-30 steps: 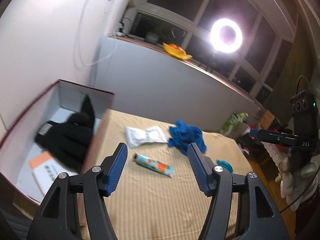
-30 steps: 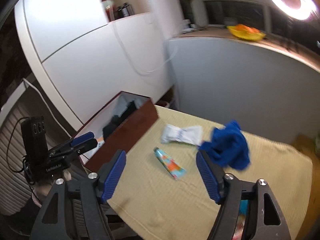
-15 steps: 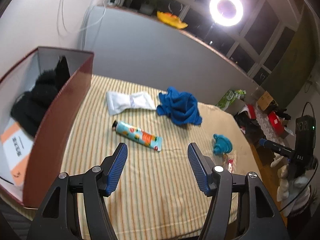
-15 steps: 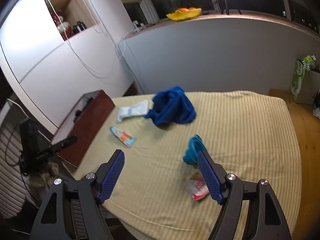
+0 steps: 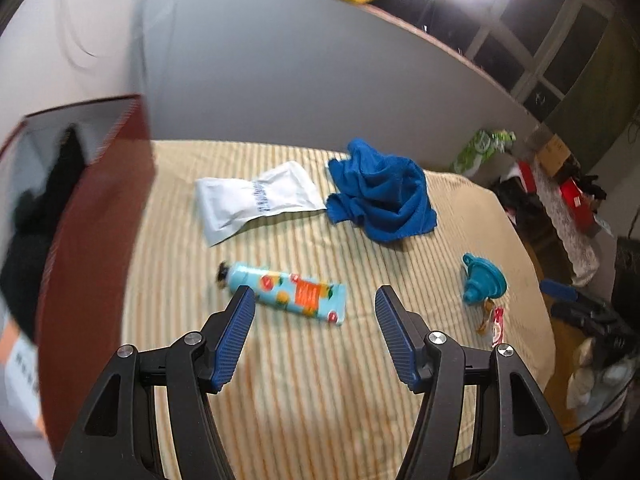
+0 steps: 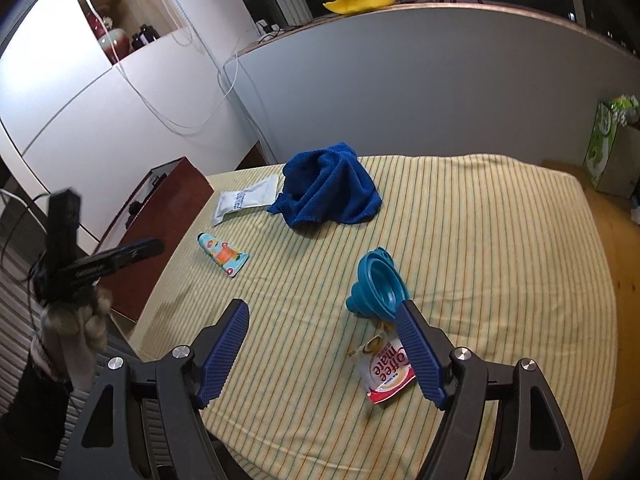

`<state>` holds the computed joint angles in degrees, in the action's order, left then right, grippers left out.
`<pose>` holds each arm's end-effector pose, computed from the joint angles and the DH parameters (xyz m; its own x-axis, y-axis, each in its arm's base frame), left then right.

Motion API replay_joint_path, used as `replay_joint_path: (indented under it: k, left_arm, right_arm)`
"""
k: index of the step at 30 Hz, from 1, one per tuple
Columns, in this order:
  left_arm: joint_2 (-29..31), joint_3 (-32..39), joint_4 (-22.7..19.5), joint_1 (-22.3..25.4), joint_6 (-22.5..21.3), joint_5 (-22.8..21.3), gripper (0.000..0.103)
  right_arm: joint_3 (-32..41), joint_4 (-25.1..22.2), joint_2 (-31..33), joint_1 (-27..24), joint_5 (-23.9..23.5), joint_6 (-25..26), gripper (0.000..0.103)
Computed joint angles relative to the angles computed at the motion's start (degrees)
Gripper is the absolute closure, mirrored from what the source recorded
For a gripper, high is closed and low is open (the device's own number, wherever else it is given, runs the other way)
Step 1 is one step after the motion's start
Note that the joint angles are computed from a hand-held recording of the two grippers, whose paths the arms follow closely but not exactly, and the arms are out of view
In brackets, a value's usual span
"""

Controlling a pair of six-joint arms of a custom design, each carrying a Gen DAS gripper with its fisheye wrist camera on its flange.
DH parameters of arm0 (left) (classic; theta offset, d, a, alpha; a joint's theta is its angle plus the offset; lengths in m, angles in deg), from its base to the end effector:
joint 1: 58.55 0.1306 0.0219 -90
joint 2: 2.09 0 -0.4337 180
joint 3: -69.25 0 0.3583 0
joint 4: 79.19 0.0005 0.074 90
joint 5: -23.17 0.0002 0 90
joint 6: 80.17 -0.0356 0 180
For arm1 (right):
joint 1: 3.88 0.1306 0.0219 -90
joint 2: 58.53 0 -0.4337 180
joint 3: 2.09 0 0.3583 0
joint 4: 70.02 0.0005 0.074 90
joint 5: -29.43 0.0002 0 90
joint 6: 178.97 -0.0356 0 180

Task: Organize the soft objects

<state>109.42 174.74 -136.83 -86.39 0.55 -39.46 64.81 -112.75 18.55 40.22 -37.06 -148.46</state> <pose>0.5085 -0.2876 0.4018 -0.6861 0.5243 -0.5043 0.7151 0.6135 -0.3351 0.2556 0.2273 0.4048 -0.6918 0.4297 -0.5803 0.2573 0.8976 0.3580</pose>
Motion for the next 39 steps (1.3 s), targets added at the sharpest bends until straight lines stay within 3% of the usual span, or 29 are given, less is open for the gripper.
replay_joint_path:
  k: [11, 14, 21, 31, 35, 39]
  left_arm:
    - [13.4, 17.0, -15.0, -3.2, -1.7, -6.7, 0.041]
    - [14.5, 18.5, -16.5, -3.5, -2.9, -8.5, 0.041]
    - [14.2, 18.7, -20.9, -2.5, -7.0, -7.8, 0.041]
    - [7.5, 6.1, -11.6, -4.3, -18.3, -18.7, 0.041]
    - [6.4, 3.8, -8.4, -4.7, -17.9, -18.6, 0.042]
    - [5.5, 1.7, -5.5, -4.1, -16.2, -16.8, 0.053]
  right_arm:
    - [-1.9, 2.9, 0.3, -2.4, -3.6, 1.9, 0.031]
    - [-1.8, 3.2, 0.6, -2.5, -4.0, 2.6, 0.031]
    - [-1.8, 3.5, 1.3, -3.0, -5.0, 3.0, 0.031]
    - [-0.8, 4.0, 3.5, -6.0, -7.8, 5.2, 0.031]
    - [-0.3, 3.6, 4.6, -7.1, -8.8, 6.2, 0.031]
    - [0.4, 2.0, 6.4, -8.5, -9.6, 7.2, 0.031]
